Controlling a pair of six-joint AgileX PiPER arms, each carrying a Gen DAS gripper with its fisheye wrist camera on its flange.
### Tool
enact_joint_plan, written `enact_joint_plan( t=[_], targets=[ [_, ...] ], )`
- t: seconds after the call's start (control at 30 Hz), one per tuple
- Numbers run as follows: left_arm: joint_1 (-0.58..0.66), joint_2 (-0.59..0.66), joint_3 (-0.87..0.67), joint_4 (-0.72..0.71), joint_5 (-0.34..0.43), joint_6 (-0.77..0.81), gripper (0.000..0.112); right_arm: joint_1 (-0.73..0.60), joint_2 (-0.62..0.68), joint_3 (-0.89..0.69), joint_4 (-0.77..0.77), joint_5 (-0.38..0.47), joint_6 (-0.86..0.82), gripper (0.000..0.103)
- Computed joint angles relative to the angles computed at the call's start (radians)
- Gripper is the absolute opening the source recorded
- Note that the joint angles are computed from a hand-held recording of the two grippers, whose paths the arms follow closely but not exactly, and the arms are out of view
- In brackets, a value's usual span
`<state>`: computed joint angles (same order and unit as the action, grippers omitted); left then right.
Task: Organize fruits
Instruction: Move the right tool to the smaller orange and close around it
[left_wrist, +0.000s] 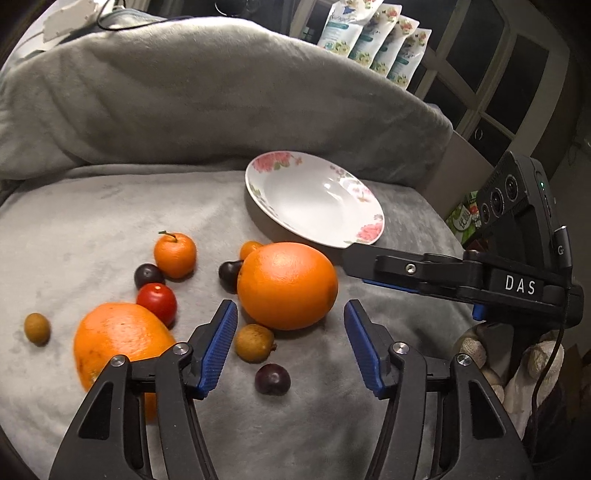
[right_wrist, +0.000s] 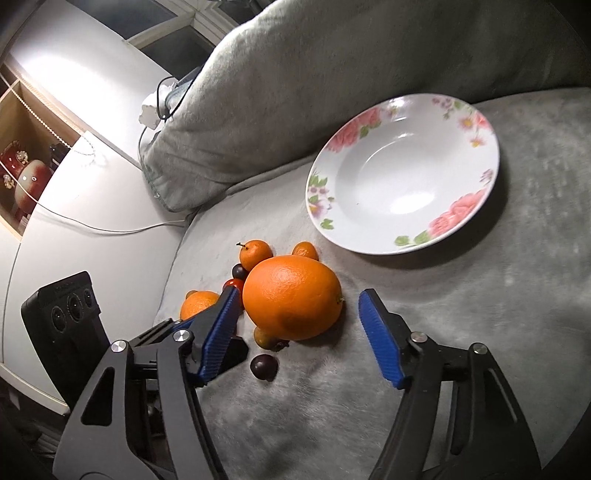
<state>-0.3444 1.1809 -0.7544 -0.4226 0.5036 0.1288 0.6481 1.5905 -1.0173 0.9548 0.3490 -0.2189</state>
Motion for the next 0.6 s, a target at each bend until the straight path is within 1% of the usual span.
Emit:
enact_joint_plan(
  t=[0.07, 0.17, 0.23, 0.43, 0.57, 0.6],
  targets=[
    [0.000, 0.015, -0.002, -0.006, -0.005, 0.006, 0.059, -0.008, 0.021, -0.010, 0.060, 0.017, -0.055, 0.066],
    [-0.002, 0.033, -0.009, -0.004, -0.010, 0.009, 0.059, -0.011, 0.043, -0.024, 0.099, 0.030, -0.094, 0.063],
    [-0.006, 0.041, -0.014, 0.016, -0.014, -0.008, 0.059, -0.013, 0.059, -0.036, 0.128, 0.042, -0.122, 0.055],
    [-0.026, 0.058, -0.023, 0.067, -0.033, -0.058, 0.059, -0.016, 0.073, -0.046, 0.141, 0.045, -0.136, 0.054],
    [-0.040, 0.062, -0.028, 0.117, -0.038, -0.104, 0.059, -0.014, 0.086, -0.058, 0.098, 0.046, -0.100, 0.054],
    [-0.046, 0.066, -0.031, 0.138, -0.040, -0.124, 0.059, -0.019, 0.093, -0.058, 0.134, 0.056, -0.136, 0.054]
  ],
)
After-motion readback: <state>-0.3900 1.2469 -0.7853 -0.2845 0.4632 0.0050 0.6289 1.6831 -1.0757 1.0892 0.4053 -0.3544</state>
